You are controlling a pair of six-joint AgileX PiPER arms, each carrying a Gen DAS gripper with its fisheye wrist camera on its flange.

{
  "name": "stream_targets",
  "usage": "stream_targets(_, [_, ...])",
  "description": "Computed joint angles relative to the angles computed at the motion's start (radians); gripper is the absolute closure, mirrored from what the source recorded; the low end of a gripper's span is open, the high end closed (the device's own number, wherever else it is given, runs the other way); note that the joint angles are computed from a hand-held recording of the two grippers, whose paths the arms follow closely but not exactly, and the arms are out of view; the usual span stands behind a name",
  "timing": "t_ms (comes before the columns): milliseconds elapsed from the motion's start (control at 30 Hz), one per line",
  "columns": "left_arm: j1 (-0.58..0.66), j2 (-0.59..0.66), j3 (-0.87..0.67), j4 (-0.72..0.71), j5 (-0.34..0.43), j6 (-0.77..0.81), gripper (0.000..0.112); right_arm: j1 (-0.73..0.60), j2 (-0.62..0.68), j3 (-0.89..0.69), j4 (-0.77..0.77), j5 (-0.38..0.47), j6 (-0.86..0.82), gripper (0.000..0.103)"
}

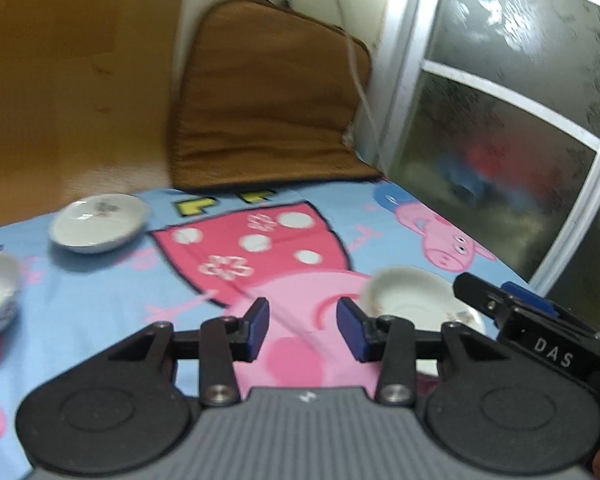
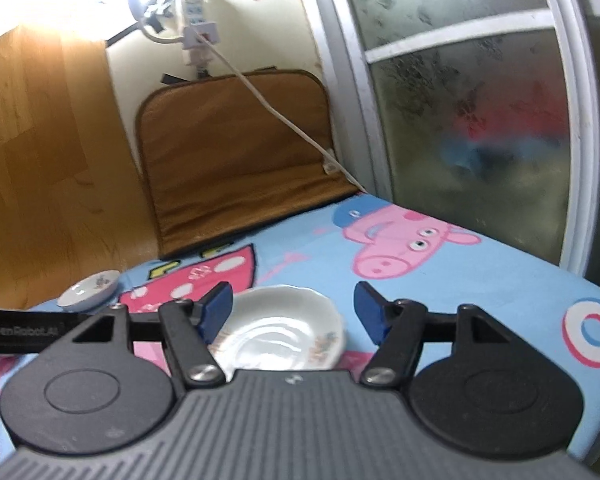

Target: Organize plates and bowls

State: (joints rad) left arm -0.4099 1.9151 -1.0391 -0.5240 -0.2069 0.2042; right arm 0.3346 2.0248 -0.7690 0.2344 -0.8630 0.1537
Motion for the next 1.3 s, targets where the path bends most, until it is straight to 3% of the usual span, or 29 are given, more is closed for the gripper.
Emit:
stream_targets(100, [0.03,-0.049,0.092,0.031,-0.071,-0.027,0.074,0.055,0.0,-0.018,0.035,0.0,-0.04,0.034])
stream_targets(300, [0.119,-0.118,0.246,0.122,-0.188,-0.101,0.074,0.156,0.003,-0.082,0.055,0.083,-0.118,0.034])
stream_targets(700, [0.295,-0.151,0.398,0.371,-0.32,-0.329,0.074,0.284,0.035,-0.205,0.114,0.237,-0.247,0.035])
stream_targets(833, [0.325,-0.134,0.402,0.442,-0.334,-0.408,0.074,0.304,0.043,-0.24,0.147,0.278,-0.286,0.035])
stream_targets(1100, [0.339,-0.126,0.4,0.439,-0.332,-0.431,0.074,0.305,0.088,-0.337,0.209,0.361,-0.32,0.035])
stream_targets(1300, [0.361,-0.118,0.381,0.457,-0.29,-0.464,0.074,0.288,0.114,-0.408,0.226,0.424,-0.312,0.035])
